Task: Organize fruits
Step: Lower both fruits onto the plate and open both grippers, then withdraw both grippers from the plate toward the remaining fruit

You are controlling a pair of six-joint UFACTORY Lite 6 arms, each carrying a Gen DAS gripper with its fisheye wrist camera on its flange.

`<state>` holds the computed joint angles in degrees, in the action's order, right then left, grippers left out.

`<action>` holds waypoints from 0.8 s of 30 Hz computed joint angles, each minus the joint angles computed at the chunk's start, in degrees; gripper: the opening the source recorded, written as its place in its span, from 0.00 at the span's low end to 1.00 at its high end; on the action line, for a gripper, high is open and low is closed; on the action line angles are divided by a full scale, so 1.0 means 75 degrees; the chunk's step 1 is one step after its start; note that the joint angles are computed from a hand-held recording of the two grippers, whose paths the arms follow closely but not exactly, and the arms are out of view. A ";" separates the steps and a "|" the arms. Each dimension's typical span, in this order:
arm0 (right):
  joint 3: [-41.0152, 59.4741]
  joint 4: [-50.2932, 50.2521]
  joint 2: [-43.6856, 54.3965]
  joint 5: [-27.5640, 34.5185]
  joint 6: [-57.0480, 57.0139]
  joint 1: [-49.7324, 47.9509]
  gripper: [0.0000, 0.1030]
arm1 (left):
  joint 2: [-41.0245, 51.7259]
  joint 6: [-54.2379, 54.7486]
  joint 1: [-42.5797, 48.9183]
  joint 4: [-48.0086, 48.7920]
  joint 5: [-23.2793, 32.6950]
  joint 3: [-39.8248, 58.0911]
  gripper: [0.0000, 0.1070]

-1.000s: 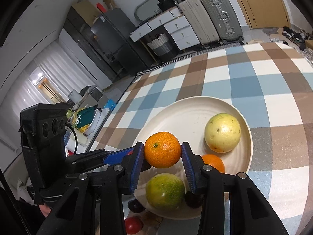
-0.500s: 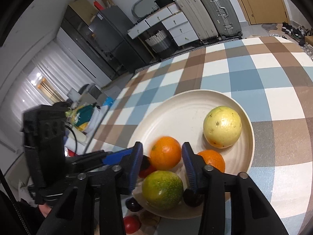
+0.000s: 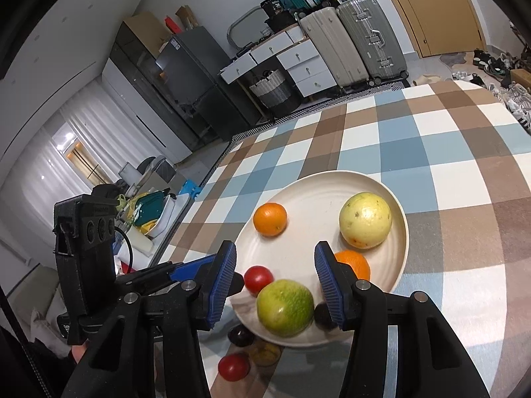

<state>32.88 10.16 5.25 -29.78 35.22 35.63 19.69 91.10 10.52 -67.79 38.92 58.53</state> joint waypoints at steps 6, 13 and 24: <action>-0.0535 0.1773 -0.0816 -0.0077 -0.1255 0.0657 0.68 | -0.0861 0.0318 0.0403 -0.0190 0.0062 -0.0802 0.76; -0.1031 0.3928 -0.1547 -0.0469 -0.2782 0.1724 0.74 | -0.1672 0.0563 0.1044 -0.0281 0.0281 -0.1544 0.79; -0.1409 0.6663 -0.2037 -0.1438 -0.4432 0.3454 0.86 | -0.3007 0.1008 0.1905 -0.0028 0.0687 -0.2680 0.92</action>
